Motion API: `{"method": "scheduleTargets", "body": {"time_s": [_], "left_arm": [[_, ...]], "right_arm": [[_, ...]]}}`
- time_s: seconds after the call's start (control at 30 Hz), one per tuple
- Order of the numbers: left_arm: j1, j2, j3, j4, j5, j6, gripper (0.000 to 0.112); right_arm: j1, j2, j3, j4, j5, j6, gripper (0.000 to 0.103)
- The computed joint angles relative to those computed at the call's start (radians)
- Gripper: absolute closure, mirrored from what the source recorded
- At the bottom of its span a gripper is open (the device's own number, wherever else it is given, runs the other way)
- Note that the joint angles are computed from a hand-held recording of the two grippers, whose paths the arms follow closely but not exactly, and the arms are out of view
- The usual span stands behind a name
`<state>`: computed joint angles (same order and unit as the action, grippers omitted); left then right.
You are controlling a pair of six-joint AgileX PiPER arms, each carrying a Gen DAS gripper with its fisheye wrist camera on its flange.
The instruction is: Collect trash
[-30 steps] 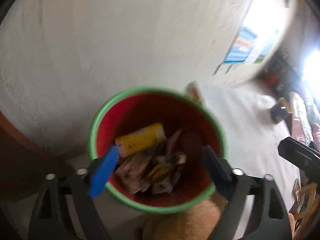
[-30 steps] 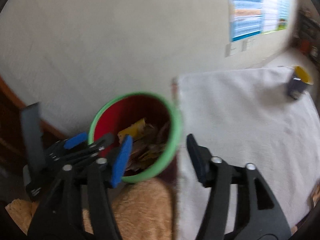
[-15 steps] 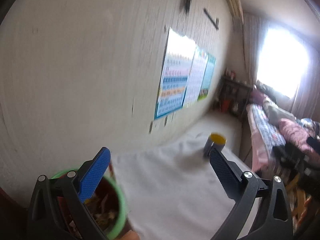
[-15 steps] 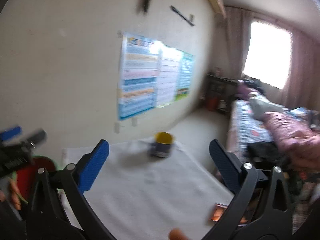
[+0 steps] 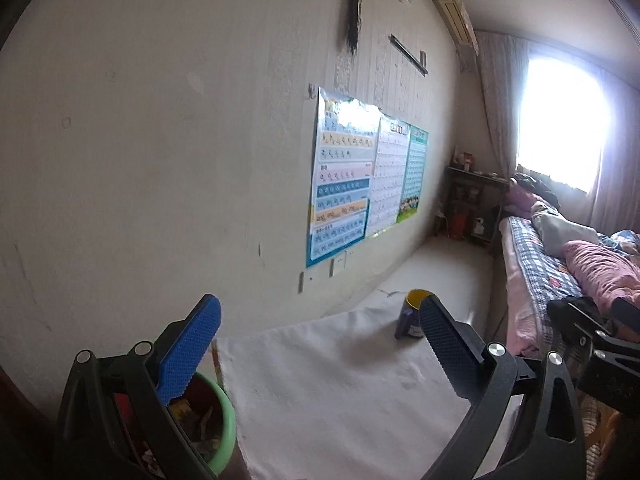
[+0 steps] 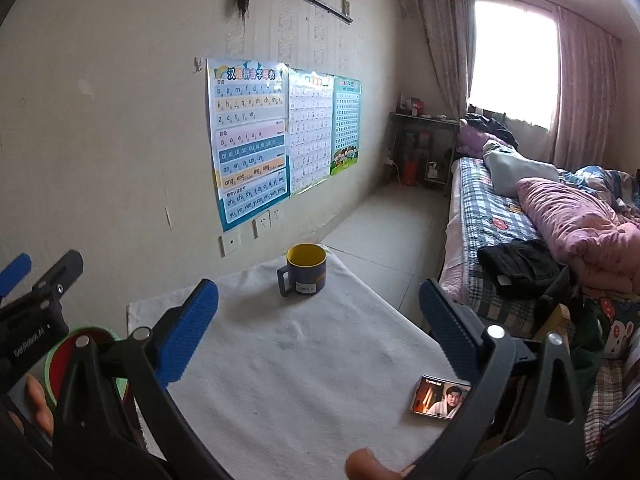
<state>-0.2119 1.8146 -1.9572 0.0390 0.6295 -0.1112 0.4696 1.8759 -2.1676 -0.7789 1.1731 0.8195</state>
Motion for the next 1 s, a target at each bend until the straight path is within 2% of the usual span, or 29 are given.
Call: {"method": "scheduleTargets", "body": {"time_s": [0.17,0.5,1.0], "left_arm": [[0.015,0.015,-0.035,-0.072,0.053,0.036,0.017],[0.026,-0.01,0.017,-0.097,0.05,0.09,0.017],[0.046,0.016,-0.016,-0.129,0.097,0.116,0.017]], "right_arm": [[0.0,-0.022,0.035,-0.011,-0.009,0.022,0.004],[0.0,-0.014,0.024,0.003,0.003,0.015,0.004],[0.005,-0.004,0.012,0.014,0.011,0.006,0.004]]}}
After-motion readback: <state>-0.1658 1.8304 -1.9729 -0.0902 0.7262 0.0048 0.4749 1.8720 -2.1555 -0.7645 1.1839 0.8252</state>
